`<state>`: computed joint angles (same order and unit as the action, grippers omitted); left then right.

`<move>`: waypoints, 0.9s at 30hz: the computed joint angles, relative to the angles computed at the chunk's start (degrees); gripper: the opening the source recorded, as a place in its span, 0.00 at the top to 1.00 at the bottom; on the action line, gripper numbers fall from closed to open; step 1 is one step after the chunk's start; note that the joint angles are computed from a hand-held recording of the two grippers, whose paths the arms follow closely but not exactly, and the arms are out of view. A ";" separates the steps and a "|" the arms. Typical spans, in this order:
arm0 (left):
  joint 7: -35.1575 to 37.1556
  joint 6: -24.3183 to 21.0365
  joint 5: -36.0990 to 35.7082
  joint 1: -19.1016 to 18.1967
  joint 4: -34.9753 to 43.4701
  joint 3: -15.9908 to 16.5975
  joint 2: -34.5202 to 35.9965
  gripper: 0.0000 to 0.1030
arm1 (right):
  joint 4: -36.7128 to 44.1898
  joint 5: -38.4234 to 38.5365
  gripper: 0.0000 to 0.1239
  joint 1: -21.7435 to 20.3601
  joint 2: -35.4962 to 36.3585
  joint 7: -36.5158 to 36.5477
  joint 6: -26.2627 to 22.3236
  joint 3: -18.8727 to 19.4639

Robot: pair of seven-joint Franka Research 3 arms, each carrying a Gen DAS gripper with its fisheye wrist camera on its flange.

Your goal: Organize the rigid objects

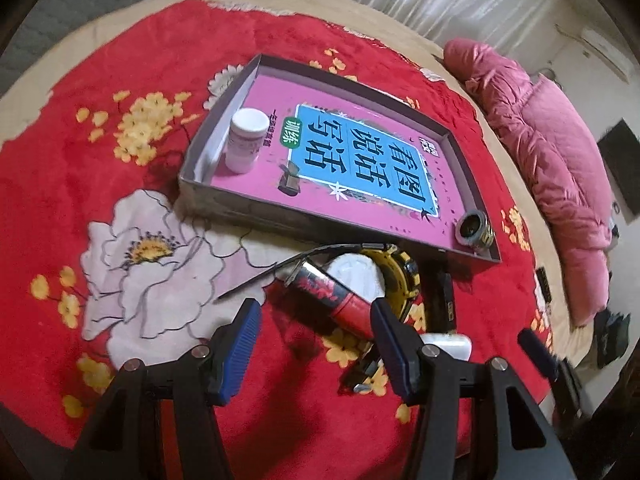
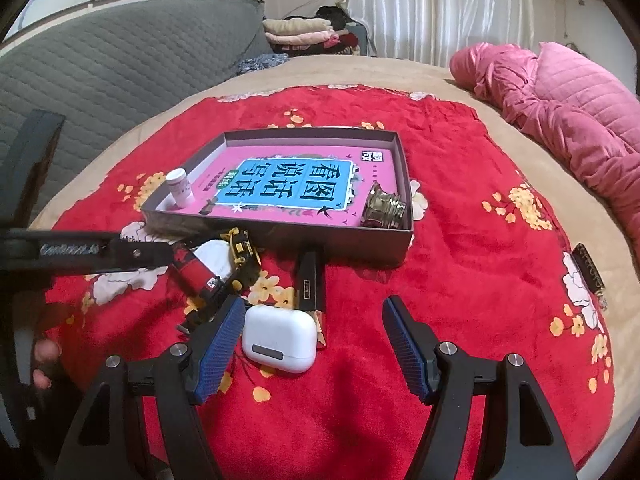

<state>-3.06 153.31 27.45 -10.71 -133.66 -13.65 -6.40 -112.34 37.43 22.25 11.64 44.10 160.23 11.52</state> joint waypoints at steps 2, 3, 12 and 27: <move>1.04 1.44 -1.66 -0.04 0.43 0.49 1.11 0.45 | 0.27 -0.13 0.41 0.02 0.26 0.33 -0.20 -0.08; 1.48 1.63 -2.33 -0.07 0.74 0.61 1.58 0.45 | 0.37 -0.10 0.41 0.00 0.39 0.44 -0.28 -0.08; 1.90 -0.45 -4.86 -0.36 4.50 1.19 5.24 0.45 | 0.56 -0.14 0.41 -0.11 1.01 0.03 -0.68 0.22; 4.97 -0.89 -9.14 -0.96 3.01 1.73 5.67 0.45 | 1.14 -1.24 0.41 0.05 1.89 1.02 -1.68 0.04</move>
